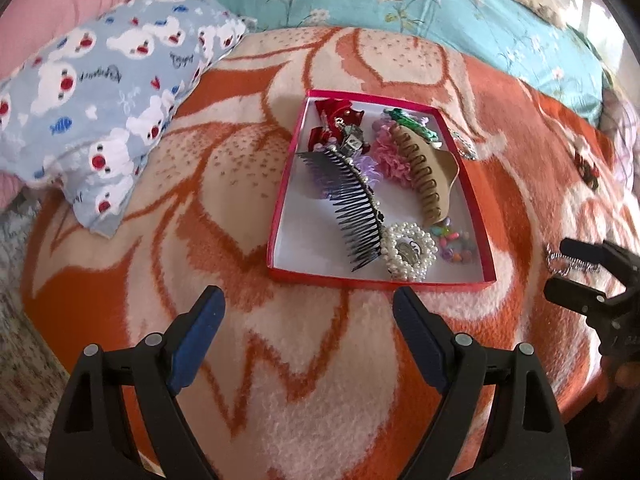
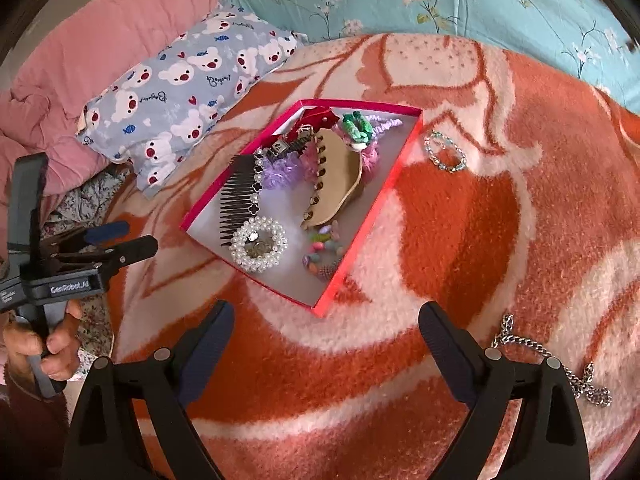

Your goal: Organize jewelry

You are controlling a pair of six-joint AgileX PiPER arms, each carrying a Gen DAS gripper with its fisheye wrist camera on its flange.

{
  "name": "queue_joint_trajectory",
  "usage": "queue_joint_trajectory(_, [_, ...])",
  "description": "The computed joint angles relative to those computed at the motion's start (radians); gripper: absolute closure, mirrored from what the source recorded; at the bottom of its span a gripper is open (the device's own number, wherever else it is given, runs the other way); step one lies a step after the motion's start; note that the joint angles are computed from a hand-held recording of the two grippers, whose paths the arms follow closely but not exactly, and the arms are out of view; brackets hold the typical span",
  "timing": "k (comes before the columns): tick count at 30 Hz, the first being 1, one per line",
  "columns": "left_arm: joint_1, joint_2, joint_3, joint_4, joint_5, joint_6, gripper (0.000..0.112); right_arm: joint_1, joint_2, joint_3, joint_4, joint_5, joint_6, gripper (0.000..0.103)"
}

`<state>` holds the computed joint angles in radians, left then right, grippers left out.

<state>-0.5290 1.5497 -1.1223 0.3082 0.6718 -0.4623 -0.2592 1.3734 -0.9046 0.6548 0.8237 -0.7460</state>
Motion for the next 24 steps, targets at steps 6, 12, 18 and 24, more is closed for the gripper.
queue_joint_trajectory(6, [0.004,0.033,-0.043,0.006,0.016,0.029,0.02,0.056,0.008,-0.023,-0.068,-0.025,0.065,0.008])
queue_joint_trajectory(12, [0.021,0.094,-0.106,0.025,0.06,0.036,0.02,0.107,0.048,-0.066,-0.117,-0.043,0.12,0.008])
queue_joint_trajectory(18, [0.054,0.125,-0.139,-0.004,0.066,0.06,0.02,0.152,0.093,-0.102,-0.171,-0.064,0.185,0.008])
queue_joint_trajectory(24, [0.074,0.14,-0.165,-0.023,0.06,0.076,0.02,0.174,0.131,-0.129,-0.184,-0.073,0.22,0.008])
